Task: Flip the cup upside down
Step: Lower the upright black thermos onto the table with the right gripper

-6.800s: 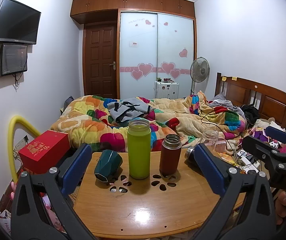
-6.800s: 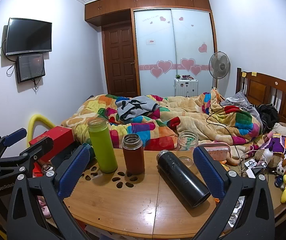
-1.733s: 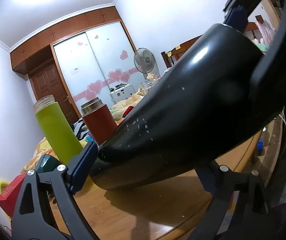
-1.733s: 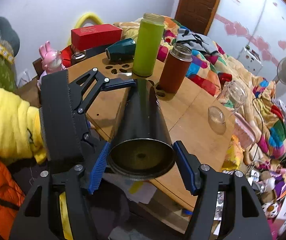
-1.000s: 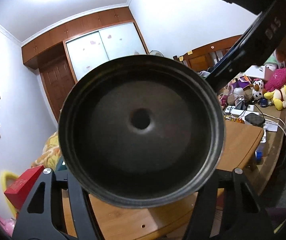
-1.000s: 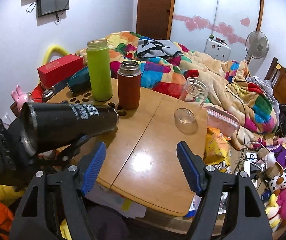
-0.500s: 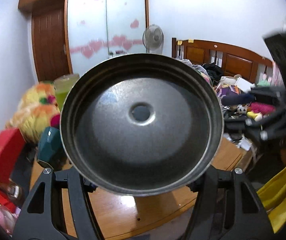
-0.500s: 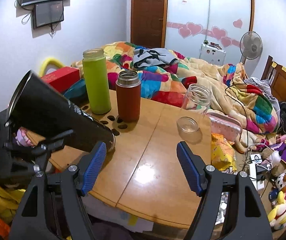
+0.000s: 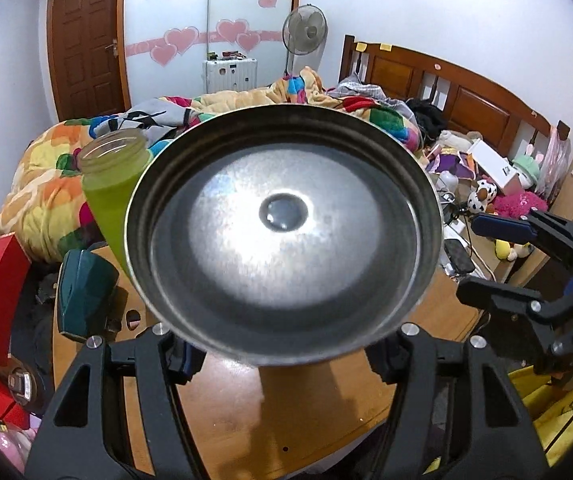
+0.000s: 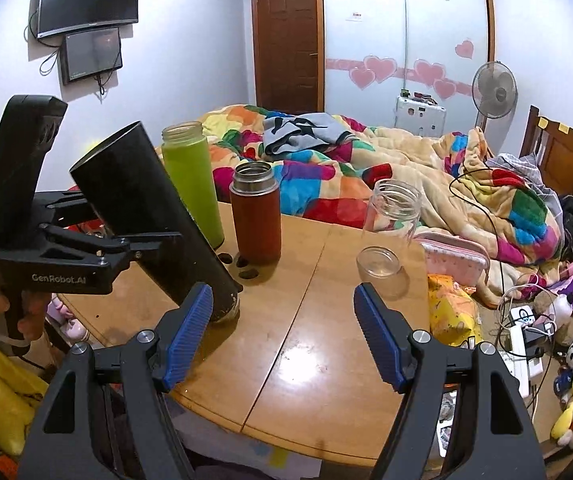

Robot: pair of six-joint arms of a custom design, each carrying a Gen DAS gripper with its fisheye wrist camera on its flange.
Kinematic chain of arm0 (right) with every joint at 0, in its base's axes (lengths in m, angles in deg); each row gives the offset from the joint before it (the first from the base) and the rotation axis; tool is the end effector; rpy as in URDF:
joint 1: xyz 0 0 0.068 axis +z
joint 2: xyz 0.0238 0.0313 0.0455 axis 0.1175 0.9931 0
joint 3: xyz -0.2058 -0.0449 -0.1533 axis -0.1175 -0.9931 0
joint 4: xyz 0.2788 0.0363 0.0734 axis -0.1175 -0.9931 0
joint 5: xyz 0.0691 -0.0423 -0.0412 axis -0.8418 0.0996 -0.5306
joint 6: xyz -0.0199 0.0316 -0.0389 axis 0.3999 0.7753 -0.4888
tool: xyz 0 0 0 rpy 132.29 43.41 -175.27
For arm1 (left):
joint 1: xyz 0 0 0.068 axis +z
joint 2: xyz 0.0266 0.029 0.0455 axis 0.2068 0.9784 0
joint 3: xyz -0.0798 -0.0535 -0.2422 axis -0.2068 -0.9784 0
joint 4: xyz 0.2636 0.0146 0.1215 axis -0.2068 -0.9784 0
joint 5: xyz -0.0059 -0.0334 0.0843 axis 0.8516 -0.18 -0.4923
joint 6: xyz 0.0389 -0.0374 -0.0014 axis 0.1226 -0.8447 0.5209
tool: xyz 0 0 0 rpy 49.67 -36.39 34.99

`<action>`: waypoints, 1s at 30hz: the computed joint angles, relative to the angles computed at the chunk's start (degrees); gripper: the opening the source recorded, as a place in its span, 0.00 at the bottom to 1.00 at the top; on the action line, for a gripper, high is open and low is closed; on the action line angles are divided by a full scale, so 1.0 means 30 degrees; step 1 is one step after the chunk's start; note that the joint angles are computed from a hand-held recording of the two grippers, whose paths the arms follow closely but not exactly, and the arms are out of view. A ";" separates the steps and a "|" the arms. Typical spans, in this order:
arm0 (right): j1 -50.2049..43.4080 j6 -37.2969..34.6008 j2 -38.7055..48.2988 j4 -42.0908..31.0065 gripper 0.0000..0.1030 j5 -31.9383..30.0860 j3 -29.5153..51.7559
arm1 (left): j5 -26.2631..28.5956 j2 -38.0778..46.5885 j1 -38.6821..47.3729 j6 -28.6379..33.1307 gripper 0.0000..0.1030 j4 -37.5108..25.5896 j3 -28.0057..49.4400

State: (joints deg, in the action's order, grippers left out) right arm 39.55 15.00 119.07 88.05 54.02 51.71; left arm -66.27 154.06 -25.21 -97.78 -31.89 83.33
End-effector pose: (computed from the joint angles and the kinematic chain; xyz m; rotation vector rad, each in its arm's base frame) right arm 0.2036 0.1318 0.0723 -0.6310 2.1511 0.3326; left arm 0.2071 -0.1469 0.0872 0.2560 2.2805 -0.2437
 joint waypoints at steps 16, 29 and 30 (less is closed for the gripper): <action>-0.0330 0.0190 -0.0197 0.0533 0.68 -0.0123 -0.0412 | -0.1150 0.3195 -0.0588 0.0157 0.62 0.0176 0.2433; -0.0238 0.0477 -0.0432 0.0343 0.68 0.0178 -0.0357 | -0.0603 0.2433 -0.0341 -0.0181 0.63 0.0219 0.1828; -0.0203 0.0501 -0.0509 0.0315 0.68 0.0219 -0.0384 | -0.0622 0.2150 -0.0388 -0.0236 0.64 0.0253 0.1596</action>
